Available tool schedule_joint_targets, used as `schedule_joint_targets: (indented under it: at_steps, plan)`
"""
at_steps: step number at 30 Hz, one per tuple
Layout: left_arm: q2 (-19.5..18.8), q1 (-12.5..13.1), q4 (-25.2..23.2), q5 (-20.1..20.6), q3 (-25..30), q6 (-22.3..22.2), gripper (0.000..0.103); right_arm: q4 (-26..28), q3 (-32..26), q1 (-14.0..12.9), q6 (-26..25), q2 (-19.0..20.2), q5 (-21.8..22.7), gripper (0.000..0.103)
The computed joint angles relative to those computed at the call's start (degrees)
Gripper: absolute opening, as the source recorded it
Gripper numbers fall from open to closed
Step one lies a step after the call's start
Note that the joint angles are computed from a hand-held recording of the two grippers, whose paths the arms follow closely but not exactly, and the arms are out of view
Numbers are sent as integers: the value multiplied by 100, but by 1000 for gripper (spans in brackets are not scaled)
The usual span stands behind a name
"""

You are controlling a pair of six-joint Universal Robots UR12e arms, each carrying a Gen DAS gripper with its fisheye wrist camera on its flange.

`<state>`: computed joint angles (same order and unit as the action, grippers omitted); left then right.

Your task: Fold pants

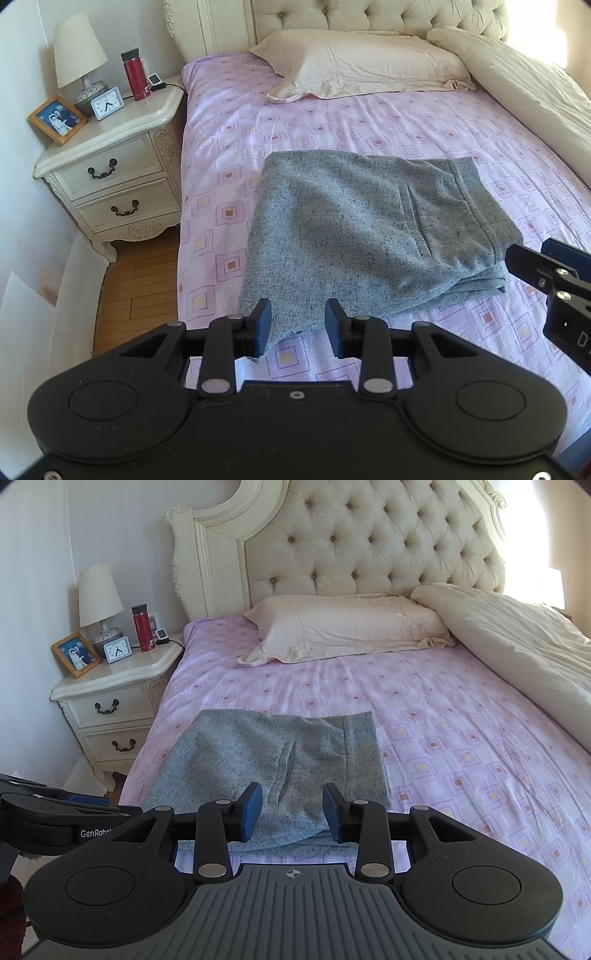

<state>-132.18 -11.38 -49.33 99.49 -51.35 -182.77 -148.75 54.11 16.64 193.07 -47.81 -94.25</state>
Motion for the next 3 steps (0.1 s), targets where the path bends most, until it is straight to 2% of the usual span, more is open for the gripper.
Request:
schedule_joint_targets:
  at_steps: [3]
  plan:
    - [-6, -11, 14, 11, -3, 48, 43, 16, 8, -8, -12, -4, 12, 35]
